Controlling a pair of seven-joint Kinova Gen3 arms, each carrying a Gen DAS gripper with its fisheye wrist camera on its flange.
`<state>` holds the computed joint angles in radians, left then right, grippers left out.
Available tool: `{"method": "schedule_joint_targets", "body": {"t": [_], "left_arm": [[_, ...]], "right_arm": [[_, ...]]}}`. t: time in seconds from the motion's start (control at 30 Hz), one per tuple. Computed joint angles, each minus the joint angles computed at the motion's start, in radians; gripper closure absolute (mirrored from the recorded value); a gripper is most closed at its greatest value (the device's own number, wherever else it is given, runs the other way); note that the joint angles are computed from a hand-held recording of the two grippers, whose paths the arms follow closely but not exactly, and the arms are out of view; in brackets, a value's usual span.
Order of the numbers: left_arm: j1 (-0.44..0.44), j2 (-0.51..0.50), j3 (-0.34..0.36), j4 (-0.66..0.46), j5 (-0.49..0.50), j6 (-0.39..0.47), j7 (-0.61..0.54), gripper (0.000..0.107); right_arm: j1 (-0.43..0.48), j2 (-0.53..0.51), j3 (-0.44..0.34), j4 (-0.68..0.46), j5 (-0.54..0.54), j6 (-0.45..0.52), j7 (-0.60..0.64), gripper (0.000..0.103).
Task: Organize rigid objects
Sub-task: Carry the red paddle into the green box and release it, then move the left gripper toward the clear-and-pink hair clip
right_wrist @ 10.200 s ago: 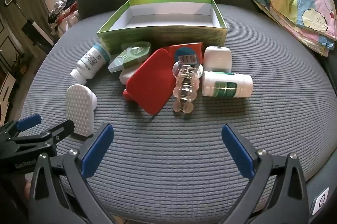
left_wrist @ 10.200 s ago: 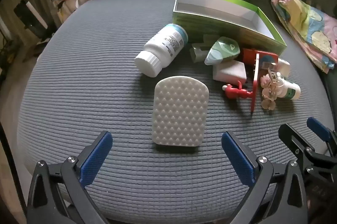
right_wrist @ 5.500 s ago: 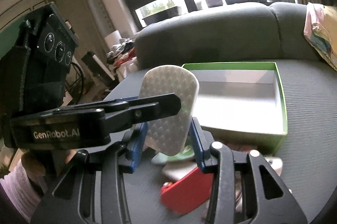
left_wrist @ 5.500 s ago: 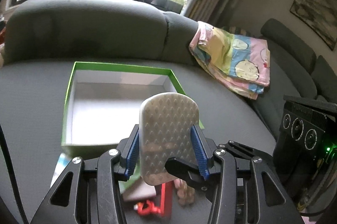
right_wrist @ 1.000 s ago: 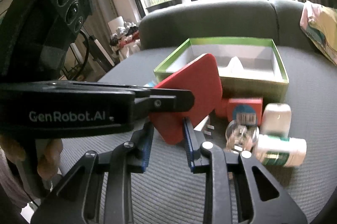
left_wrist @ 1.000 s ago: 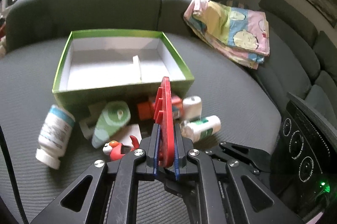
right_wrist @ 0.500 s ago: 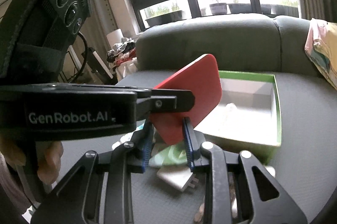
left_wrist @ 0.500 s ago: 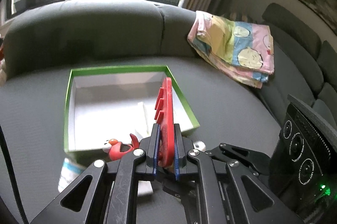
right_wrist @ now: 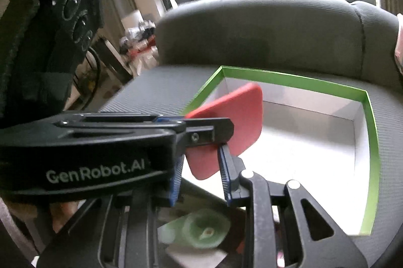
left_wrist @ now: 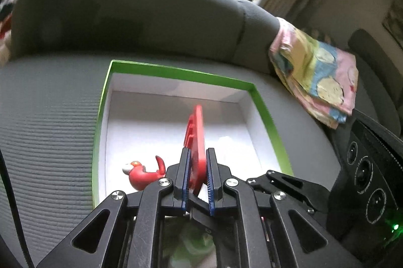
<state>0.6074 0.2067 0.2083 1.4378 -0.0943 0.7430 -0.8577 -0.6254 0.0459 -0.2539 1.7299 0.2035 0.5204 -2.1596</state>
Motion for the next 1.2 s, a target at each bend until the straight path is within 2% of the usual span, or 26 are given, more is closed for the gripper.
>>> {"method": "schedule_joint_targets", "body": {"t": [0.1,0.2,0.27,0.3,0.33,0.37,0.43,0.53,0.6,0.7,0.77,0.83,0.97,1.2], "left_arm": [[-0.027,0.004,-0.010,0.026,0.042,-0.033,0.027,0.099],[-0.007,0.011,-0.031,0.006,-0.005,0.020,0.096,0.095],[0.005,0.009,-0.034,-0.004,-0.042,0.060,0.117,0.070],[0.005,0.004,-0.031,0.000,-0.056,0.064,0.125,0.040],[0.016,-0.005,-0.037,0.008,-0.081,0.064,0.150,0.017],[0.026,-0.023,-0.044,0.024,-0.101,0.052,0.177,0.014],[0.007,-0.049,-0.030,0.048,-0.100,0.035,0.185,0.014],[0.012,-0.068,-0.014,0.040,-0.144,0.064,0.216,0.013],[0.034,-0.084,-0.004,0.042,-0.211,0.096,0.259,0.013],[0.047,-0.106,0.021,0.048,-0.251,0.135,0.285,0.013],[0.056,-0.114,0.039,0.050,-0.275,0.161,0.304,0.013],[0.077,-0.122,0.057,0.053,-0.312,0.200,0.336,0.013],[0.115,-0.136,0.092,0.067,-0.367,0.250,0.392,0.013],[0.189,-0.138,0.151,0.097,-0.432,0.292,0.493,0.013]], "right_arm": [[-0.012,0.055,0.011,-0.052,0.025,0.050,-0.013,0.074],[-0.009,0.069,0.024,-0.069,-0.013,0.072,-0.012,0.059],[-0.014,0.047,0.030,-0.045,0.001,0.054,-0.026,0.050],[-0.013,0.039,0.026,-0.040,0.020,0.054,-0.046,0.047],[-0.030,0.021,0.041,-0.027,0.042,0.055,-0.076,0.039],[-0.027,0.006,0.042,-0.014,0.047,0.047,-0.093,0.033],[0.009,-0.034,0.030,0.021,0.012,0.015,-0.094,0.033],[0.045,-0.089,0.017,0.057,-0.037,0.003,-0.097,0.031],[0.063,-0.117,-0.005,0.073,-0.032,0.011,-0.114,0.029],[0.091,-0.181,-0.049,0.108,0.003,0.043,-0.160,0.028],[0.107,-0.212,-0.064,0.123,-0.009,0.058,-0.166,0.015],[0.128,-0.252,-0.085,0.147,-0.016,0.069,-0.184,0.010],[0.180,-0.319,-0.147,0.180,-0.004,0.106,-0.233,0.009],[0.197,-0.447,-0.152,0.265,-0.087,0.143,-0.172,0.007]]}}
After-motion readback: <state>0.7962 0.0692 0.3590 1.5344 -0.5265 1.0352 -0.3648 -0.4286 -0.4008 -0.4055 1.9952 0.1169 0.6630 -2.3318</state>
